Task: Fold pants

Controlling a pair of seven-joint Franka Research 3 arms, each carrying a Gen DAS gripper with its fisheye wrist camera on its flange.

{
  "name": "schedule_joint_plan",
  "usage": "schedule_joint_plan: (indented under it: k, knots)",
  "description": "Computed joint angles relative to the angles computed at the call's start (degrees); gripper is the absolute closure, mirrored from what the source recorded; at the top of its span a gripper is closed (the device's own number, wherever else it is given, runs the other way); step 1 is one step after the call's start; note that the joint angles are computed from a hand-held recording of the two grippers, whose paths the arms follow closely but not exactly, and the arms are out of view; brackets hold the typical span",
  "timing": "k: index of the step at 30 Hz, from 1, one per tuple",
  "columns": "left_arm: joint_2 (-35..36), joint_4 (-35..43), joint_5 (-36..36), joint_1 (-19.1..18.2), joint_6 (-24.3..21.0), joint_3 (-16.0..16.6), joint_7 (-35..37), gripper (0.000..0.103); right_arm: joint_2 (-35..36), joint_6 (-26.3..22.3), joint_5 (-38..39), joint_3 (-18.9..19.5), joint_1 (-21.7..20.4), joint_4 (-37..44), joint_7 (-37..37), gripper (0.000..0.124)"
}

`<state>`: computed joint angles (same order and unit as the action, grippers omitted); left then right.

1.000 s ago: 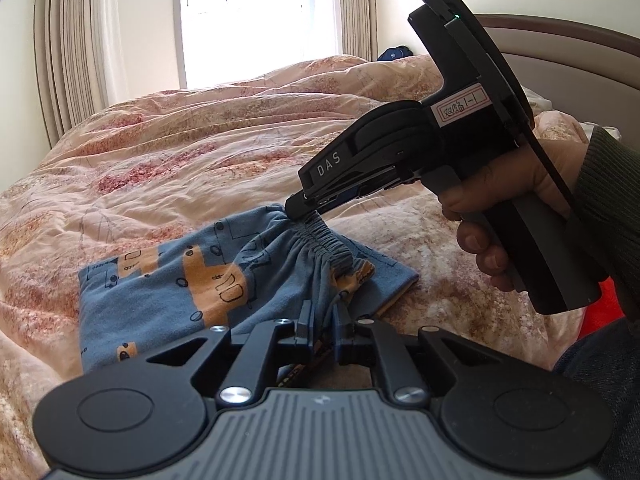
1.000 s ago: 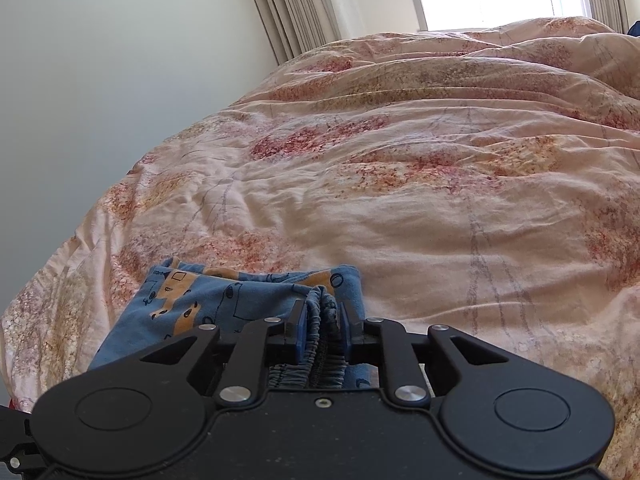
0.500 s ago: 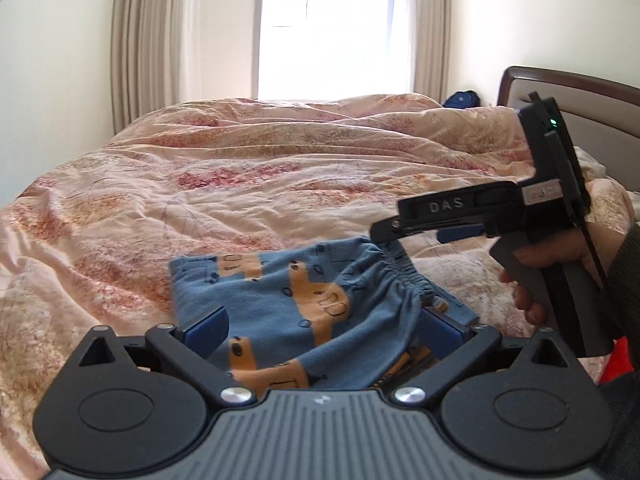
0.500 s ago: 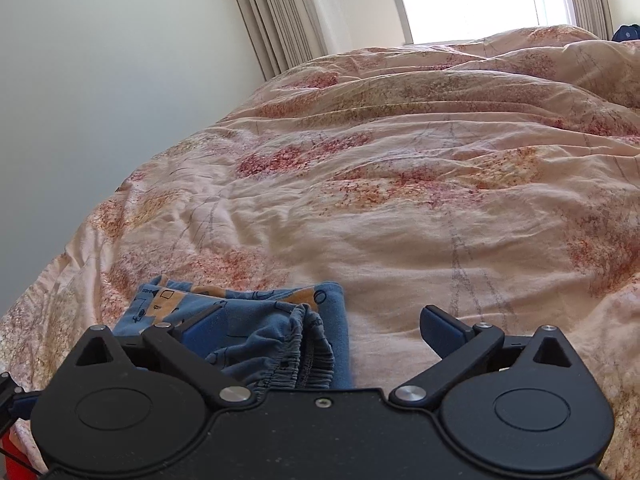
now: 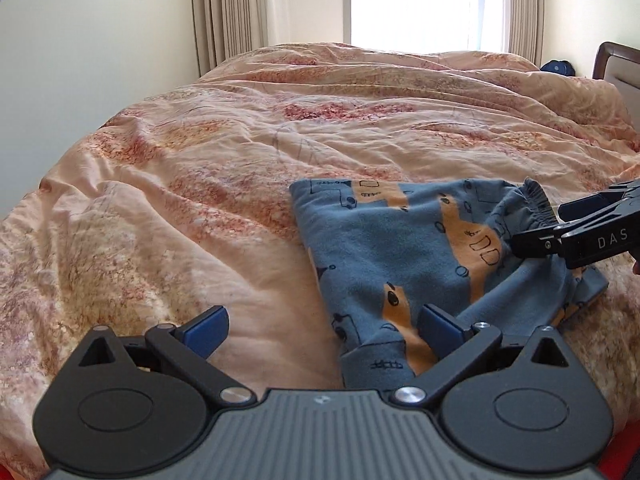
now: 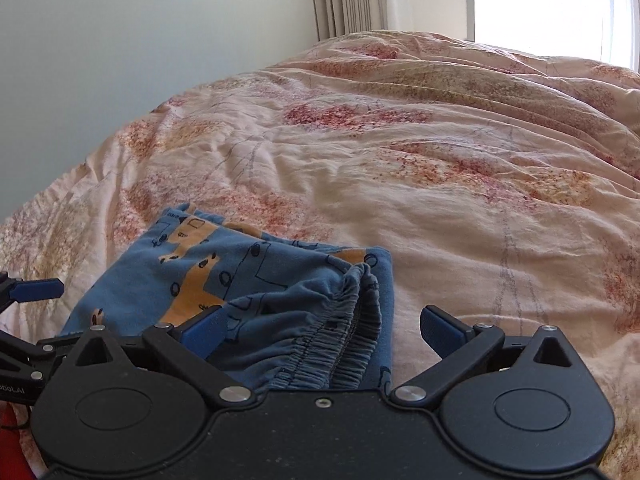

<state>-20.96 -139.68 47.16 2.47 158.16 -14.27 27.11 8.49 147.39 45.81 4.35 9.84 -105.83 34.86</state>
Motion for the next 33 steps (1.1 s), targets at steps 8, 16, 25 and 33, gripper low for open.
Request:
schedule_joint_plan:
  k: [8,16,25,33]
  knots:
    - [-3.0,-3.3,-0.3,-0.7,1.1,-0.4,2.1,0.001,-3.3,-0.8,-8.0,-1.2,0.1,-4.9,-1.9,0.021]
    - [-5.2,-5.9,-5.9,-3.5,1.4,0.3,11.3,0.0,-5.4,-0.8,-9.1,-2.0,0.3,-7.4,-1.9,0.021]
    - [-8.5,-8.1,-6.2,3.8,12.5,-3.4,7.4,0.0,-8.8,5.5,11.7,-1.6,2.0,-10.0,-23.8,0.021]
    - [2.2,2.9,-1.7,8.6,4.4,-4.2,3.3,0.0,-6.3,11.6,20.9,-0.4,4.3,-7.5,-31.9,0.021]
